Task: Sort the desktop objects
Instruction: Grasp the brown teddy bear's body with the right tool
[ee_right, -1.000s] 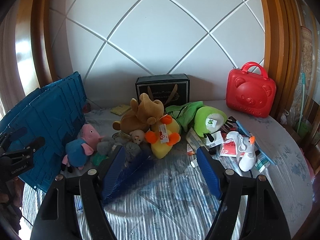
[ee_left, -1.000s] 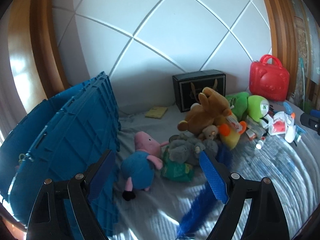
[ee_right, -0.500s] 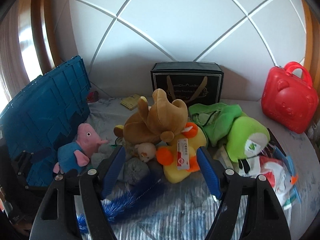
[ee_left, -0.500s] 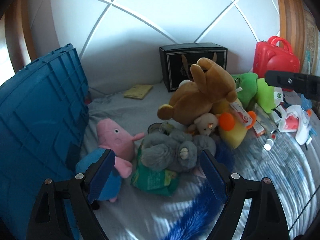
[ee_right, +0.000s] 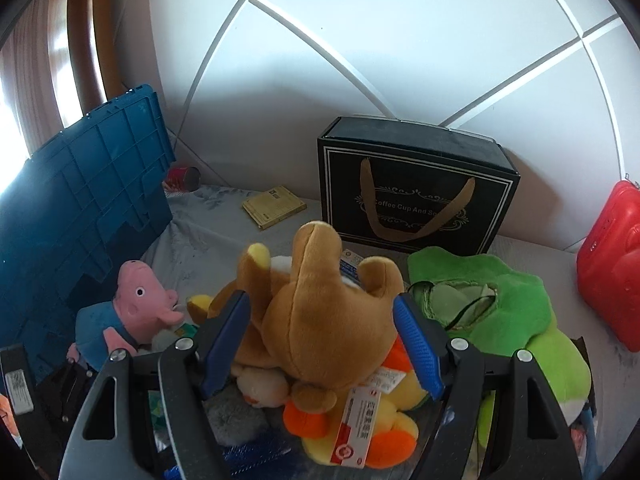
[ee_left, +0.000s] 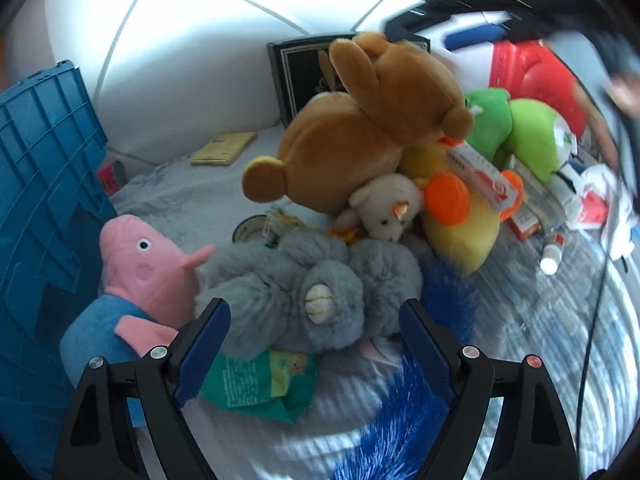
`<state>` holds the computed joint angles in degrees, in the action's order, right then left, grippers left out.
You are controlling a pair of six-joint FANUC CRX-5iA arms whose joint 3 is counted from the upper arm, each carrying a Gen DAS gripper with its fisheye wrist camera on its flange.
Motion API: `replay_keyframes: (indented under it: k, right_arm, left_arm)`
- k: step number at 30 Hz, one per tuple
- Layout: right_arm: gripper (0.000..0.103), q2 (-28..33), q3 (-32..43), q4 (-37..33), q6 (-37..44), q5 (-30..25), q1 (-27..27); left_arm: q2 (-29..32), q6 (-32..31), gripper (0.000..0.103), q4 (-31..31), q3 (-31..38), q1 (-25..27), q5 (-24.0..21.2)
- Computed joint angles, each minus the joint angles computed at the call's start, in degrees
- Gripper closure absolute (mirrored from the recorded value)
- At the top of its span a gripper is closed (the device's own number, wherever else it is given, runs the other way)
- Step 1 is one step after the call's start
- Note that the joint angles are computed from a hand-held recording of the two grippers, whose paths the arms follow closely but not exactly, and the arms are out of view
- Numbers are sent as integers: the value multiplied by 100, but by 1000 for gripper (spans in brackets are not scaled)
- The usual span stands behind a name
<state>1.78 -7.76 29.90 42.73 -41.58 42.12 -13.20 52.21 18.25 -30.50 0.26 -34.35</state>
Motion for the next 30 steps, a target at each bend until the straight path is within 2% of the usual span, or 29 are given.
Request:
replay_keyframes:
  k: [2,5,6,7,8,10,17,18,19,20,21,22,26,28,30]
  right_arm:
    - [30,295,446,-475,524,-121,-139]
    - [30,753,997,-761,1097,-505,-180]
    - [39,866,1096,-765,1208,-627,-159]
    - [62,980,1198,-766,1317,-749,-137]
    - [66,1013,1183,-691,1300,-789,-101]
    - [66,965,1014,-505,1129,-746,-23]
    - [66,765,683,-390,722,-554,3]
    - [66,742,629,-354,649,-492,-3]
    - [66,720,575,-318,575,-429,-9]
    - [66,699,522,-266,501,-377,-7]
    - [66,679,469,-205,428,-330,-1]
    - [66,642,382,-102,331,-281,18]
    - [69,435,31,219,86,-112,121]
    - [75,309,-88,218,6,-16,152]
    - [77,176,-198,221,-78,87,185]
  left_arm:
    - [36,-57,16,38,-20,23,4]
    - [124,-154,16,192,-26,82,10]
    - [156,-195,16,277,-33,103,12]
    - [187,-234,16,362,-39,122,12]
    - [219,-273,16,446,-45,142,12]
    - [307,-330,16,610,-41,170,-18]
    - [702,128,16,75,250,-15,-8]
    - [762,174,20,31,291,-42,13]
    - [821,200,31,30,332,-51,4]
    - [881,163,63,176,373,-3,-111]
    - [942,134,89,314,418,45,-229]
    - [977,104,95,410,446,84,-312]
    - [756,-252,99,467,275,148,-308]
    - [548,-586,100,734,94,228,-355]
    - [356,-866,102,963,-45,306,-429]
